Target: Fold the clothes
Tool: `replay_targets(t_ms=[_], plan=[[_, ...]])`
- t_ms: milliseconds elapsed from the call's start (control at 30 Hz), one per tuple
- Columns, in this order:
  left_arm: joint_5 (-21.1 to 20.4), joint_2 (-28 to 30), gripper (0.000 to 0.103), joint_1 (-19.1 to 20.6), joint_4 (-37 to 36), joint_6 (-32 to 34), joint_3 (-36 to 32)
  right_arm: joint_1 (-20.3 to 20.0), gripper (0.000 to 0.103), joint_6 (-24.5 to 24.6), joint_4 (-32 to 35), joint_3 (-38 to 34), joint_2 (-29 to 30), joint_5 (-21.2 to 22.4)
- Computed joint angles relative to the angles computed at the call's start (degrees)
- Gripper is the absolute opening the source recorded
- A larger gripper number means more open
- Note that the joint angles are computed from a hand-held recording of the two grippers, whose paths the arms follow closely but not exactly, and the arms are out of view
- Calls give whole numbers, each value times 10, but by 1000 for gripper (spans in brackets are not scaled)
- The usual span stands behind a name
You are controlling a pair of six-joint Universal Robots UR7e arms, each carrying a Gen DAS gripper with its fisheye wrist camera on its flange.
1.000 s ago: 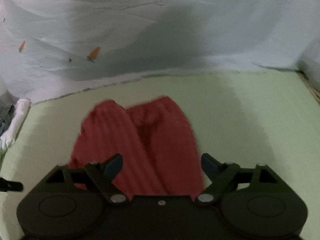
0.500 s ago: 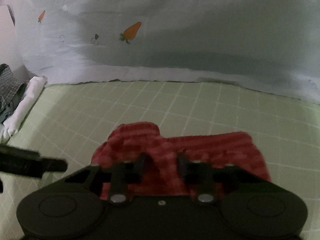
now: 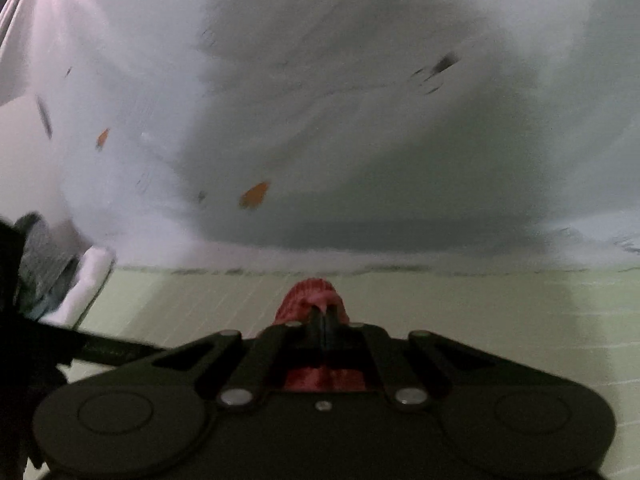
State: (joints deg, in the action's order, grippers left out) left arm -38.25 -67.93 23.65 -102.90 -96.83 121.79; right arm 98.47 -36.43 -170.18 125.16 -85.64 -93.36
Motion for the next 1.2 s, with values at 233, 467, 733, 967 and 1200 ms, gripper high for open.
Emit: replay_targets(t_ms=[233,467,733,967,1200], plan=[[-13,38,83,0,-53,66,-19,-39,6,38,-14,-28,22,-76],[-59,49,83,-18,-17,42,-24,-65,38,88,21,9,-31,-111],[-130,13,83,-73,18,-14,18,-75,30,52,148,117,-197,-154],[-190,7,83,-132,31,-40,35,-47,30,41,207,182,-299,-231],[-221,1,83,-192,57,-61,39,-24,19,31,216,207,-338,-269]])
